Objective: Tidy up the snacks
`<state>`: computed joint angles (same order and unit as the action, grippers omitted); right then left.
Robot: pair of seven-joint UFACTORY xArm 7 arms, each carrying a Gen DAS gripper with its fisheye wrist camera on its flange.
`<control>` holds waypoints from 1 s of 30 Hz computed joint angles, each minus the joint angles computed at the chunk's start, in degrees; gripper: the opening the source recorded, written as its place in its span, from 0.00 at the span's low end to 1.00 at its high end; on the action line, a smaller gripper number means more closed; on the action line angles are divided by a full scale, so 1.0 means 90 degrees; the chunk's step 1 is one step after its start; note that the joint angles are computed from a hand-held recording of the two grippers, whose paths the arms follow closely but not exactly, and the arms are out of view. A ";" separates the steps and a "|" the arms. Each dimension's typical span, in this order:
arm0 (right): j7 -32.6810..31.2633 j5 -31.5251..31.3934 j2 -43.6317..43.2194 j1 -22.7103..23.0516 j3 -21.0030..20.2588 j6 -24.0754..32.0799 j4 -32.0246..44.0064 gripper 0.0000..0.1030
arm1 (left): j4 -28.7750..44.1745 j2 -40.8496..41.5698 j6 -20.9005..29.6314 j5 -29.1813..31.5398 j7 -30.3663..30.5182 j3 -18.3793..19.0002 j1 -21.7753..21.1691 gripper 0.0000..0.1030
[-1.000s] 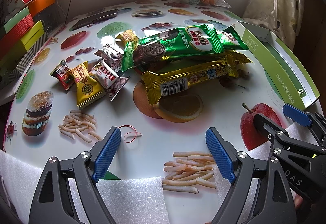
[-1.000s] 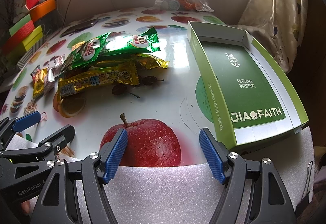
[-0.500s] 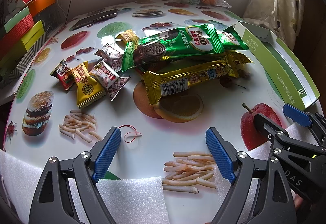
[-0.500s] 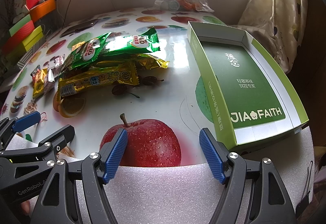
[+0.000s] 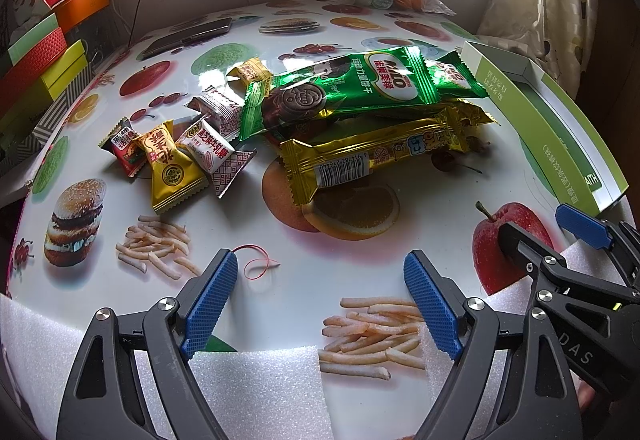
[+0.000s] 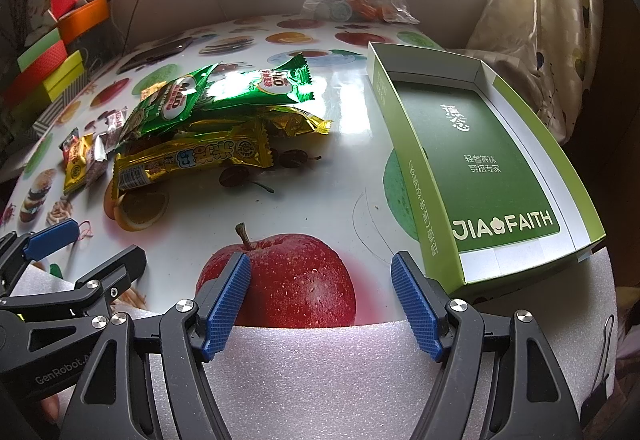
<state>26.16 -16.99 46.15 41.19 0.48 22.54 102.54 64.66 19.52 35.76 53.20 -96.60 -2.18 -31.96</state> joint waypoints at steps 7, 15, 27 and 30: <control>0.0028 -0.0016 0.0005 0.0030 -0.0023 -0.0012 -0.0013 0.71 | -0.0124 -0.0128 -0.0113 -0.0144 0.0233 -0.0020 0.0117 0.83; -0.0135 0.0012 0.0005 -0.0018 0.0025 0.0094 0.0059 0.71 | -0.0416 -0.0346 -0.0470 -0.0380 0.0413 0.0001 0.0319 0.83; -0.0976 0.0137 0.0239 -0.0178 0.0435 -0.0031 0.0657 0.71 | -0.1106 -0.1151 -0.0667 0.0512 -0.0447 -0.0077 0.0723 0.83; -0.1617 0.0688 0.0449 -0.0505 0.0927 0.0016 0.1039 0.71 | -0.1311 -0.1341 -0.0748 0.0789 -0.0654 -0.0120 0.0927 0.83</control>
<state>11.61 -10.80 50.19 36.64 8.83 22.68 111.89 52.87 7.45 29.03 60.30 -102.49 -3.27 -23.62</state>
